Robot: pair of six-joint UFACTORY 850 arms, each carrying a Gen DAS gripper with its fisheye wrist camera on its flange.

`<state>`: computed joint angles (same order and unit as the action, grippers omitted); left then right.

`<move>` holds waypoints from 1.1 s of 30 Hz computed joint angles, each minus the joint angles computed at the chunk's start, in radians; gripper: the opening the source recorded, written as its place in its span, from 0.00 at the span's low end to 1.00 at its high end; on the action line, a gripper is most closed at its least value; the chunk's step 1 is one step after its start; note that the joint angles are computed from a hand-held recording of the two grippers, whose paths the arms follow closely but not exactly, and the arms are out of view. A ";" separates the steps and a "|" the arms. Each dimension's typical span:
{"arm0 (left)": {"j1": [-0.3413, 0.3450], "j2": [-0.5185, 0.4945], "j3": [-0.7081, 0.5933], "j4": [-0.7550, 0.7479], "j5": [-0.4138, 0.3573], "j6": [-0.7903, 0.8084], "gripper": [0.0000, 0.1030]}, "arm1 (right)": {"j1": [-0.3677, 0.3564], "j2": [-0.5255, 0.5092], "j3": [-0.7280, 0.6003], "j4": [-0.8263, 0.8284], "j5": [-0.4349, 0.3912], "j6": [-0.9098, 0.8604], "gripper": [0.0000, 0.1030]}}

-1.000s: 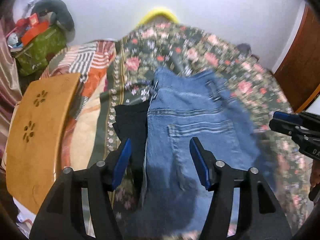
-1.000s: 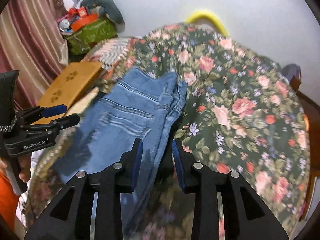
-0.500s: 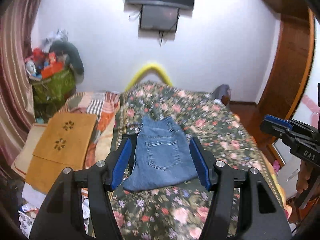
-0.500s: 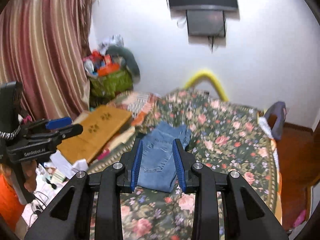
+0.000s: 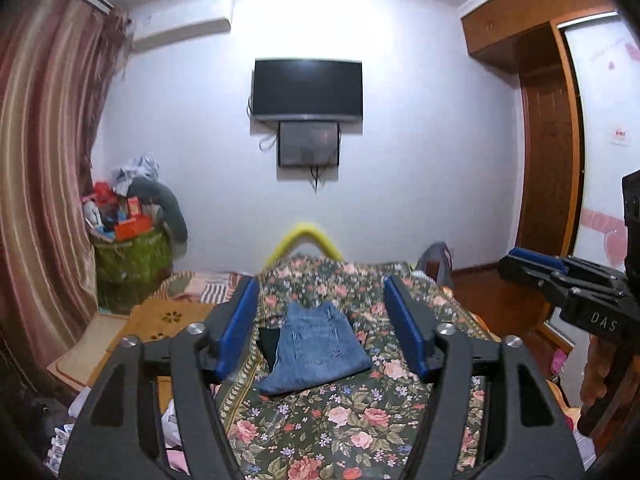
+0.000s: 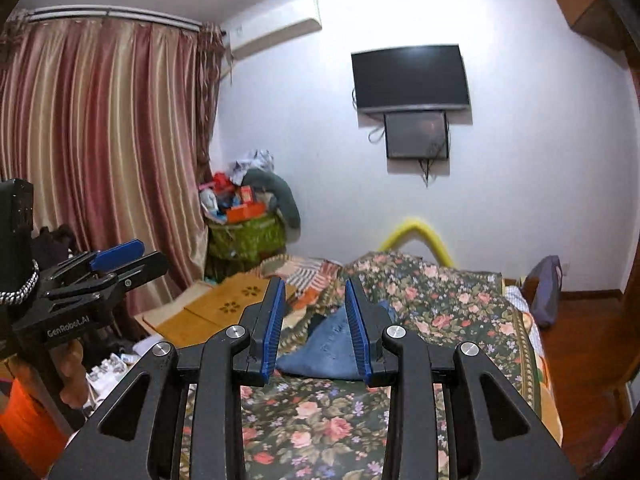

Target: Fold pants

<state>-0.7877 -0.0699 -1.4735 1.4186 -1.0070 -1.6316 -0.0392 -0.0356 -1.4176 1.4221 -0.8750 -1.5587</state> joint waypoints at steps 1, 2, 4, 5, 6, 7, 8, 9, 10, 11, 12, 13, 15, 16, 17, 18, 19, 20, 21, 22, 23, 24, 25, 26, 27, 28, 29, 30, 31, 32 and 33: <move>-0.019 0.007 0.015 0.026 -0.019 -0.023 0.76 | -0.003 0.016 0.023 0.024 -0.006 -0.017 0.27; -0.030 0.012 0.024 0.039 -0.031 -0.035 0.80 | -0.007 0.025 0.036 0.036 -0.008 -0.025 0.29; -0.045 0.022 0.049 0.069 -0.053 -0.065 0.88 | -0.006 0.044 0.061 0.057 0.003 -0.042 0.41; -0.051 0.024 0.054 0.077 -0.067 -0.072 0.89 | -0.007 0.055 0.076 0.075 0.011 -0.059 0.46; -0.056 0.025 0.058 0.082 -0.080 -0.079 0.90 | -0.003 0.064 0.090 0.095 0.028 -0.082 0.47; -0.059 0.027 0.064 0.088 -0.090 -0.089 0.92 | -0.002 0.066 0.095 0.102 0.035 -0.091 0.47; -0.060 0.032 0.071 0.092 -0.089 -0.097 0.93 | -0.001 0.072 0.101 0.105 0.042 -0.094 0.48; -0.064 0.038 0.078 0.093 -0.090 -0.104 0.96 | -0.002 0.076 0.107 0.108 0.046 -0.096 0.50; -0.067 0.042 0.084 0.095 -0.090 -0.114 0.98 | 0.001 0.076 0.109 0.115 0.056 -0.099 0.59; -0.070 0.052 0.097 0.102 -0.089 -0.133 0.98 | -0.001 0.079 0.116 0.125 0.060 -0.108 0.70; -0.070 0.055 0.103 0.107 -0.088 -0.143 0.99 | 0.000 0.084 0.125 0.140 0.070 -0.123 0.74; -0.079 0.057 0.108 0.109 -0.097 -0.149 0.99 | 0.006 0.086 0.130 0.158 0.090 -0.145 0.79; -0.079 0.059 0.113 0.108 -0.102 -0.153 0.99 | 0.008 0.096 0.141 0.170 0.102 -0.162 0.82; -0.080 0.059 0.115 0.109 -0.104 -0.156 0.99 | 0.012 0.091 0.134 0.167 0.110 -0.157 0.85; -0.078 0.061 0.118 0.108 -0.101 -0.160 1.00 | 0.011 0.097 0.142 0.172 0.110 -0.159 0.90; -0.076 0.062 0.120 0.107 -0.095 -0.164 1.00 | 0.010 0.102 0.151 0.184 0.113 -0.165 0.94; -0.080 0.063 0.122 0.107 -0.097 -0.167 1.00 | 0.010 0.105 0.156 0.203 0.117 -0.175 1.00; -0.078 0.062 0.123 0.106 -0.093 -0.169 1.00 | 0.006 0.116 0.172 0.227 0.118 -0.190 1.00; -0.078 0.059 0.122 0.106 -0.096 -0.168 1.00 | 0.005 0.117 0.174 0.237 0.122 -0.193 1.00; -0.079 0.059 0.123 0.106 -0.098 -0.167 1.00 | 0.005 0.113 0.169 0.234 0.122 -0.184 1.00; -0.077 0.055 0.121 0.103 -0.099 -0.161 1.00 | 0.002 0.117 0.172 0.229 0.115 -0.177 1.00; -0.079 0.051 0.118 0.101 -0.102 -0.158 1.00 | -0.001 0.116 0.171 0.224 0.111 -0.168 1.00; -0.079 0.050 0.117 0.100 -0.101 -0.156 1.00 | -0.002 0.114 0.168 0.220 0.109 -0.161 1.00; -0.078 0.048 0.117 0.097 -0.099 -0.154 1.00 | -0.003 0.116 0.171 0.218 0.108 -0.160 1.00; -0.078 0.046 0.116 0.095 -0.097 -0.153 1.00 | -0.002 0.114 0.167 0.215 0.109 -0.157 1.00; -0.078 0.046 0.118 0.093 -0.096 -0.152 1.00 | -0.003 0.117 0.171 0.216 0.109 -0.160 1.00; -0.077 0.045 0.118 0.092 -0.094 -0.151 1.00 | -0.005 0.122 0.182 0.220 0.107 -0.168 1.00; -0.077 0.043 0.117 0.090 -0.093 -0.150 1.00 | -0.007 0.124 0.186 0.220 0.105 -0.169 1.00; -0.076 0.043 0.118 0.090 -0.093 -0.150 1.00 | -0.008 0.122 0.182 0.212 0.103 -0.161 1.00; -0.075 0.041 0.117 0.088 -0.093 -0.149 1.00 | -0.011 0.125 0.192 0.216 0.099 -0.169 1.00; -0.073 0.039 0.115 0.087 -0.091 -0.148 1.00 | -0.010 0.125 0.191 0.213 0.100 -0.167 1.00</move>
<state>-0.8604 -0.0311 -1.3589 1.5054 -1.0979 -1.7792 -0.0489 0.0895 -1.2263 1.6354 -0.7746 -1.7260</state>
